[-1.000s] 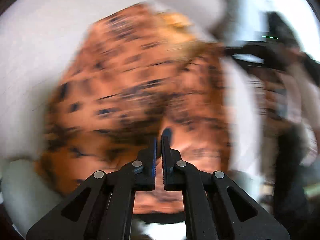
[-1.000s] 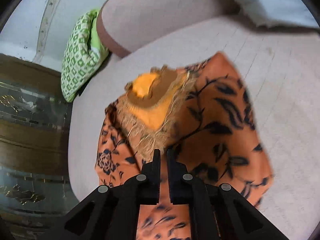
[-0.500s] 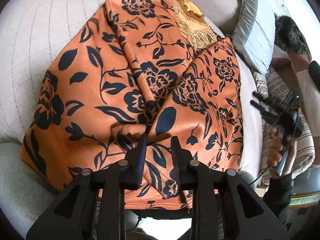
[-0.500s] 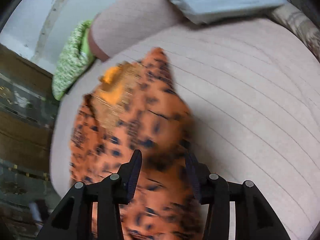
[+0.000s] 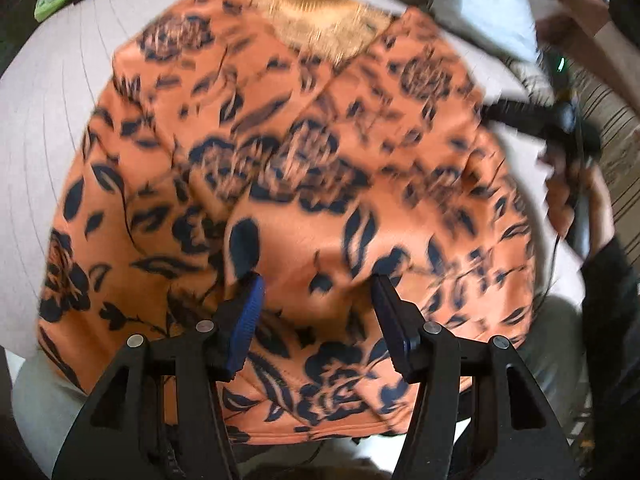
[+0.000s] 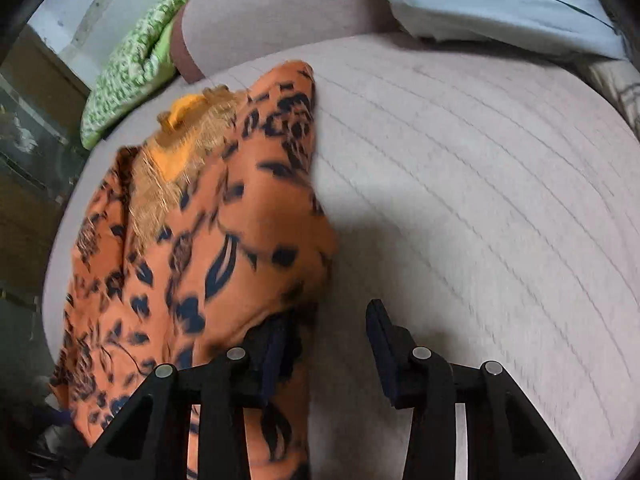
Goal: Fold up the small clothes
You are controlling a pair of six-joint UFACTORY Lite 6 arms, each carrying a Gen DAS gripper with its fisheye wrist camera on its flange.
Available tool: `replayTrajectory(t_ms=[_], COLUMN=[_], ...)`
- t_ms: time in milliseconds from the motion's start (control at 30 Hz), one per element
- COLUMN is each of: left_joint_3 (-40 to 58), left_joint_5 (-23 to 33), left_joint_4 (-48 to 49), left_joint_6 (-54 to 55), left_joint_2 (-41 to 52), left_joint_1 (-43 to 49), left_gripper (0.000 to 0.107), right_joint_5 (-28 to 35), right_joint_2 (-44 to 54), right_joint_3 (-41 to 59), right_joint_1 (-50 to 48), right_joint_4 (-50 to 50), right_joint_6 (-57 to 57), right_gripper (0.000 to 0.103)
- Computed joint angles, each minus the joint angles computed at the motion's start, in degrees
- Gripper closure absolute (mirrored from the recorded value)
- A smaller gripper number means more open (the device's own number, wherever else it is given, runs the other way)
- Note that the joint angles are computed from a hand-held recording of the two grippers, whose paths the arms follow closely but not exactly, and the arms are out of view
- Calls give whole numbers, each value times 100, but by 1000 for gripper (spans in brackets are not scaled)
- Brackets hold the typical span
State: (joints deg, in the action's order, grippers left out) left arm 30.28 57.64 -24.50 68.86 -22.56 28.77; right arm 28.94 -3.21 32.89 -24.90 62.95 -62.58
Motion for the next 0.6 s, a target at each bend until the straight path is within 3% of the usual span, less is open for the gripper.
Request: replayTrajectory(t_ms=[167,233,267,333,367,467,600], left_joint_3=[-211,-229,-245,-232,-251,-435,-427], left_joint_5=[53,31,-6,-64,-58,-226,-277], left_joint_4=[111,148,171,248,299,361,285], left_joint_6=[618,624,560,310,245,101,-1], left_joint_2=[-124,-119,-117,-91,-180,-508,-368], left_joint_1=[374,403,368,236,207,-22,-112], left_gripper=[50,50,50,51,57,64,64], right_joint_5=[292,134,-122,10,93,-120,-1176], right_joint_2=[204,135,103,-120,-412,-1495,-296], right_joint_3=[194,147,145,81,-6,-219,-88], right_joint_1=[-5,36,94,-181,-352,-524,-19], right_joint_4=[990,1152,1022,901,695,-488,-1475], right_joint_6=[-977,-1028,-755,-398,-146,932,1898], right_gripper=[68,80,93,94,95,95,95])
